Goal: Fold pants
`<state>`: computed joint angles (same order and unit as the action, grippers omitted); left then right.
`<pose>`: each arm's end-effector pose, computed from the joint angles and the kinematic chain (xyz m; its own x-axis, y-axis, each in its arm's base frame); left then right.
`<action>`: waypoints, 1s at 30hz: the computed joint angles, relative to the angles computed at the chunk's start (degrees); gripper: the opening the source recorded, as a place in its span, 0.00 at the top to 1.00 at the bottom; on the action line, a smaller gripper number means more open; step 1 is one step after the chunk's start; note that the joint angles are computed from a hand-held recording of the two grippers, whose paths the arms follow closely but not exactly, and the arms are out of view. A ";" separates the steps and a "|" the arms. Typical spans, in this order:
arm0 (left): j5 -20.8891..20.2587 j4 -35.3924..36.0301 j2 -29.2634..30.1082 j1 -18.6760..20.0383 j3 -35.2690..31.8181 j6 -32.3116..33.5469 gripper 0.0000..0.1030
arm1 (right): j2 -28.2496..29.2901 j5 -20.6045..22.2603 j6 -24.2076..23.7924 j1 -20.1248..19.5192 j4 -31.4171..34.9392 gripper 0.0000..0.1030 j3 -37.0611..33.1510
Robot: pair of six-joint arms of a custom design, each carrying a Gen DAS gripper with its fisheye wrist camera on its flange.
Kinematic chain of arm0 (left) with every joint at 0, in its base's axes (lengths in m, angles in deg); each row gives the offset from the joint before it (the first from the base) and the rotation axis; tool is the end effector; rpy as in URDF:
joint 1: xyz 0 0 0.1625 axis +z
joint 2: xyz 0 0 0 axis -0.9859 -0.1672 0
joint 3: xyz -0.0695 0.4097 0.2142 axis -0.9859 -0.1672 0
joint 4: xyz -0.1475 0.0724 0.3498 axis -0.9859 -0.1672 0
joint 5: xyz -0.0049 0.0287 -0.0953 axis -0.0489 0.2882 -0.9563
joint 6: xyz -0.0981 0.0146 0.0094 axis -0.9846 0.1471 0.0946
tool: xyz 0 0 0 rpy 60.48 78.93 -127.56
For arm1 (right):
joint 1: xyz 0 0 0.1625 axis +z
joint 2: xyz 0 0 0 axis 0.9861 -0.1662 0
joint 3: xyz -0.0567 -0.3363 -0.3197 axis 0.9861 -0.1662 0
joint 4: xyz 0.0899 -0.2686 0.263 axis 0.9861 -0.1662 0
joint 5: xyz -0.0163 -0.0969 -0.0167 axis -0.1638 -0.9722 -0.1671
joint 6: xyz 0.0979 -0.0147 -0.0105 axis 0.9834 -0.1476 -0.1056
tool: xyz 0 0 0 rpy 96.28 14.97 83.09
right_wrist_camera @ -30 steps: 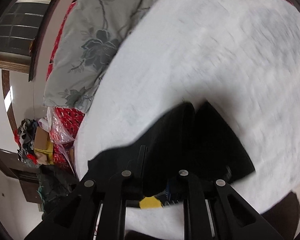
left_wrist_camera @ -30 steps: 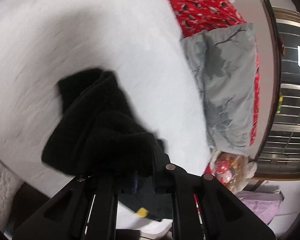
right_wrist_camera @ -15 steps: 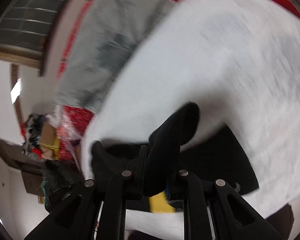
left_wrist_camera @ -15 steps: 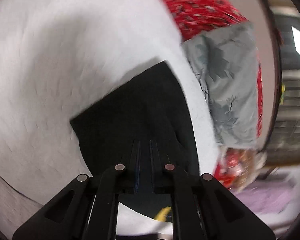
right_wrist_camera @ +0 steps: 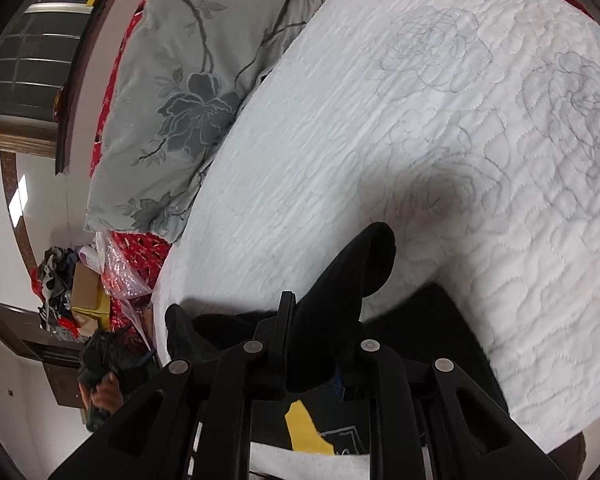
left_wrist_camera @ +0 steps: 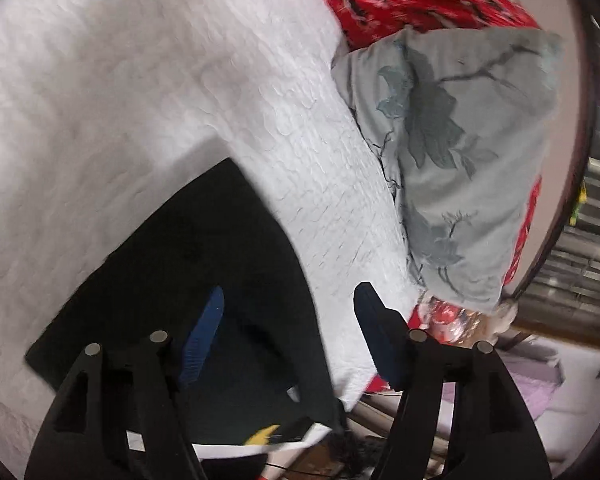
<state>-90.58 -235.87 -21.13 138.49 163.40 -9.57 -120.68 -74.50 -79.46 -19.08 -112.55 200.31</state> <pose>-0.1640 -0.5752 0.1232 -0.7163 -0.6493 0.2557 -0.6920 0.6134 -0.3807 -0.1253 -0.5412 0.3696 -0.9773 0.2063 -0.0477 0.2070 0.8835 -0.4202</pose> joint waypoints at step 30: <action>7.56 49.83 6.40 -2.86 -22.06 -14.65 0.98 | 2.59 0.66 -3.36 0.42 2.79 0.83 -3.94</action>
